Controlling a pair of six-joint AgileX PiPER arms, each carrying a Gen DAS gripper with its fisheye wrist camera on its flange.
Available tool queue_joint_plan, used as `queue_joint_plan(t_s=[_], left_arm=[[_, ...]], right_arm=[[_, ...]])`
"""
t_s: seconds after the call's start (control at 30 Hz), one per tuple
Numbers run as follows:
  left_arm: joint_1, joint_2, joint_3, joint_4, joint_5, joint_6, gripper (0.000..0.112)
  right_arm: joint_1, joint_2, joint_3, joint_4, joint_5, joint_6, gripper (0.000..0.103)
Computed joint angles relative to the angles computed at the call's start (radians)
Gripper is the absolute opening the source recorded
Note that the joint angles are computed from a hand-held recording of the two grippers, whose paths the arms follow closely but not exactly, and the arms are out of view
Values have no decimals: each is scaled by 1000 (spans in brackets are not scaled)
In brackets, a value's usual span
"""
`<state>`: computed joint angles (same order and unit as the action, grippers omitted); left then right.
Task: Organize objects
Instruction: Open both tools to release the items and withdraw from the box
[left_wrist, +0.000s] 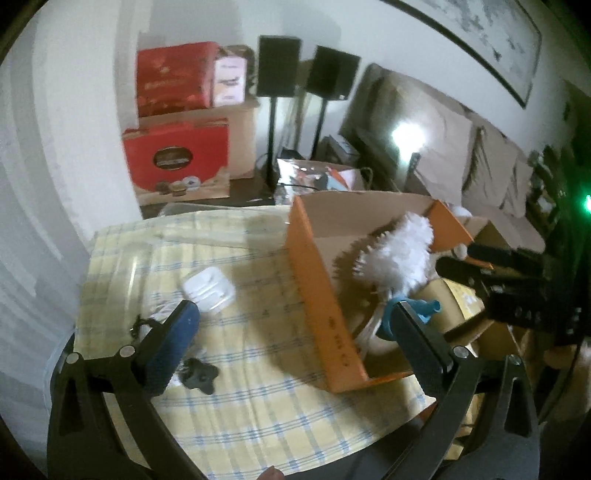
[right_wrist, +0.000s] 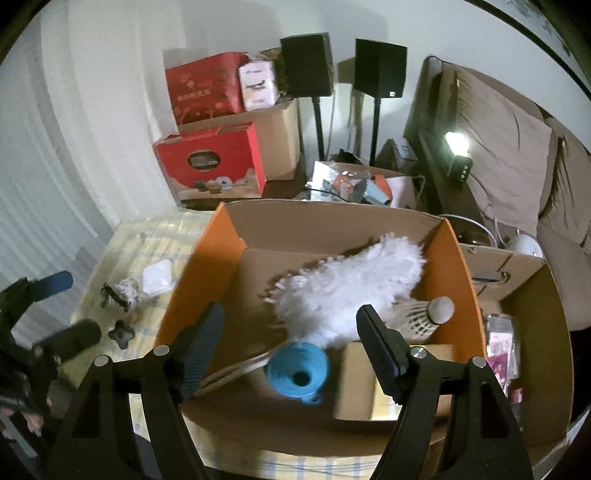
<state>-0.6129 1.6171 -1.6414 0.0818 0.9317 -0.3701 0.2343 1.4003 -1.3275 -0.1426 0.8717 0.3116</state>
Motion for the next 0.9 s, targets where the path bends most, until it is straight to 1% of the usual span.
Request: queue_joint_plan(t_s=[0.23, 0.4, 0.57, 0.77, 0.83, 0.9], left_arm=[[39, -54, 54, 20, -11, -6, 103], [74, -89, 99, 26, -27, -5, 103], [93, -127, 145, 58, -48, -24, 103], [116, -148, 170, 79, -52, -23, 103], [123, -155, 180, 88, -56, -26, 103], [134, -160, 191, 91, -61, -21, 103]], right_arm=[[84, 9, 4, -28, -19, 66, 78], [141, 33, -18, -57, -17, 123, 82], [197, 55, -43, -110, -9, 185, 86], [256, 84, -76, -165, -4, 259, 93], [267, 93, -86, -172, -7, 271, 100], [277, 100, -96, -175, -8, 277, 101]])
